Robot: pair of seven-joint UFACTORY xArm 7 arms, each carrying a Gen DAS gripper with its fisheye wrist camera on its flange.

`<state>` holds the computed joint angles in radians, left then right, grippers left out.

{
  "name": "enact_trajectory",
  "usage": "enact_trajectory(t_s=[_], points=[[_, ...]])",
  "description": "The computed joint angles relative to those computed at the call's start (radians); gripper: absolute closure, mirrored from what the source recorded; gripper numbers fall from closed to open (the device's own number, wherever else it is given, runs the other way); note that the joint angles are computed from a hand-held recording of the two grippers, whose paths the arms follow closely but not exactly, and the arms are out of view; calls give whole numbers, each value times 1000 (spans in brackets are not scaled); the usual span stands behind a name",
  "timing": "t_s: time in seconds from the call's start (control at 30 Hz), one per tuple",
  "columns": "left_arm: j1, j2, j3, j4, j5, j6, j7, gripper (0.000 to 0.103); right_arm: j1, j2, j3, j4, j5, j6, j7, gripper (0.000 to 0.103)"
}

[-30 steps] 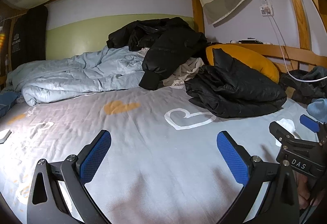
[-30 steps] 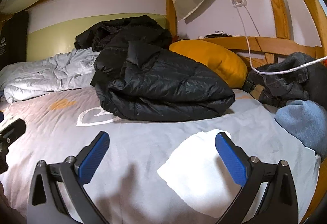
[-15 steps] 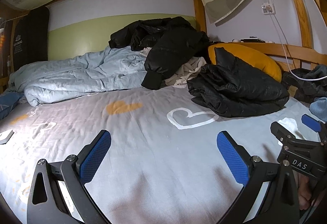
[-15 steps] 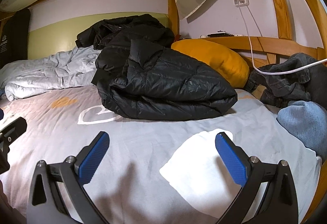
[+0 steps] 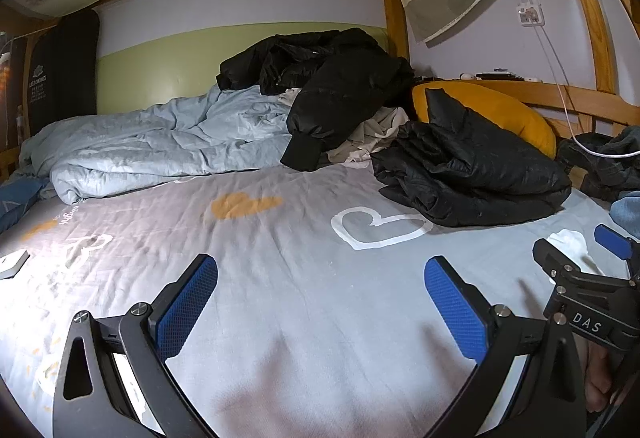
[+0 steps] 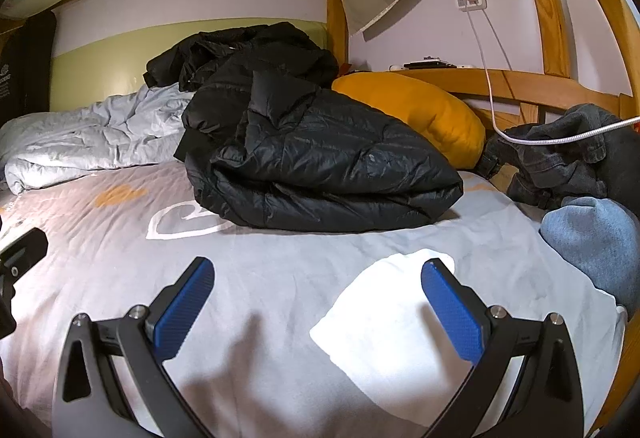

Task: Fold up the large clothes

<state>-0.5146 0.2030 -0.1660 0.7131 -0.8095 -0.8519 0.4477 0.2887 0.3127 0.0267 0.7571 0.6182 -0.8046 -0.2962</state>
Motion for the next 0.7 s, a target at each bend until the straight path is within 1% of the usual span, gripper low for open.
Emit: enact_trajectory(t_s=[0.2, 0.7], points=[[-4, 3, 0, 4, -15, -5, 10, 0, 5, 1, -1, 2, 13, -2, -8, 0], [1, 1, 2, 3, -9, 4, 11, 0, 12, 8, -2, 13, 35, 3, -33, 0]])
